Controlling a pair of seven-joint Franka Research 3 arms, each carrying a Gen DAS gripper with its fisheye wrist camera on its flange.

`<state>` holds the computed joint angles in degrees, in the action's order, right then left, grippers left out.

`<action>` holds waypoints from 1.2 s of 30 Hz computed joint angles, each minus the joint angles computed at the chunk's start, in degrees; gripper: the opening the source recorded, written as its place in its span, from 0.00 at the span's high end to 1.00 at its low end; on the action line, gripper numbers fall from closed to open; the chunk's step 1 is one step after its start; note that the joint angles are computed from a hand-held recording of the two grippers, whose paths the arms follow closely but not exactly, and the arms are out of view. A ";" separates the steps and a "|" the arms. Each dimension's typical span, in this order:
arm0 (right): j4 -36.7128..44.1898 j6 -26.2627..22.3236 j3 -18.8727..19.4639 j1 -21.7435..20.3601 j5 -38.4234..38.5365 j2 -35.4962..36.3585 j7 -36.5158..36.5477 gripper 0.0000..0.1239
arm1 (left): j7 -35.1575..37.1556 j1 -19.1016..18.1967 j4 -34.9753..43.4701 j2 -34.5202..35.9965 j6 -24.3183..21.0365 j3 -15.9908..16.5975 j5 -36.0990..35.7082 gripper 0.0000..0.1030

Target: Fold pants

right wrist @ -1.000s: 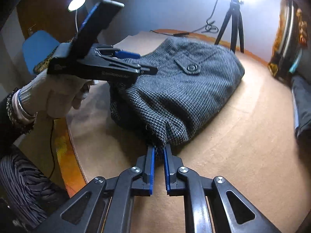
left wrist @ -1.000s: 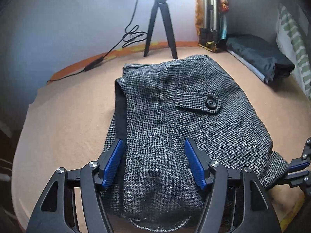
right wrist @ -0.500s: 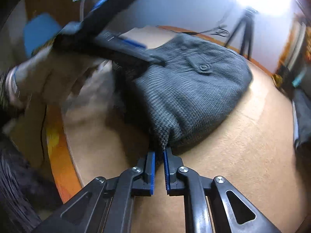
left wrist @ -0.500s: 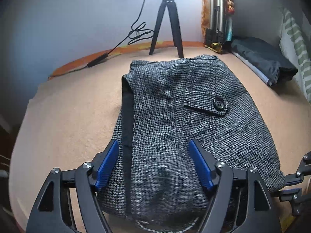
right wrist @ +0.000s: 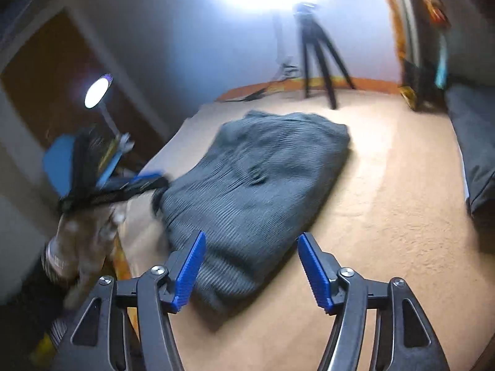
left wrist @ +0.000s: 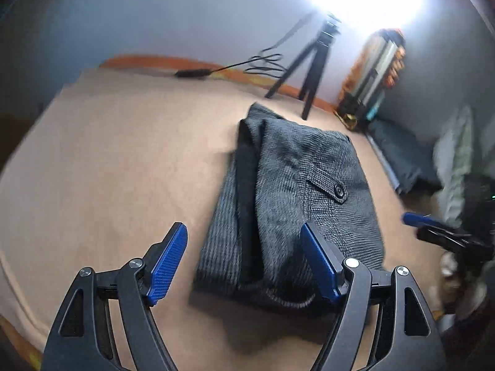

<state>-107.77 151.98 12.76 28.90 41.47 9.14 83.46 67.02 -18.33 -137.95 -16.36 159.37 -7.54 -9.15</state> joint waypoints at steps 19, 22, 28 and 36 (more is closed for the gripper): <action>17.50 -2.43 0.70 -2.07 -3.29 17.49 11.70 0.39 | -0.11 -3.24 -3.54 -1.69 -1.36 2.28 -18.78 0.26; 16.92 -2.08 0.60 -2.34 -3.70 17.43 12.34 0.39 | -0.07 -4.01 -3.51 -1.55 -0.34 2.28 -19.19 0.26; 17.56 0.07 2.20 -3.45 -0.99 18.82 10.19 0.37 | -2.34 -2.79 -1.72 1.09 -0.42 1.17 -17.36 0.23; 19.07 2.93 4.86 -5.29 4.21 21.07 5.59 0.37 | -6.11 -2.78 -3.77 -0.32 2.55 1.01 -17.01 0.23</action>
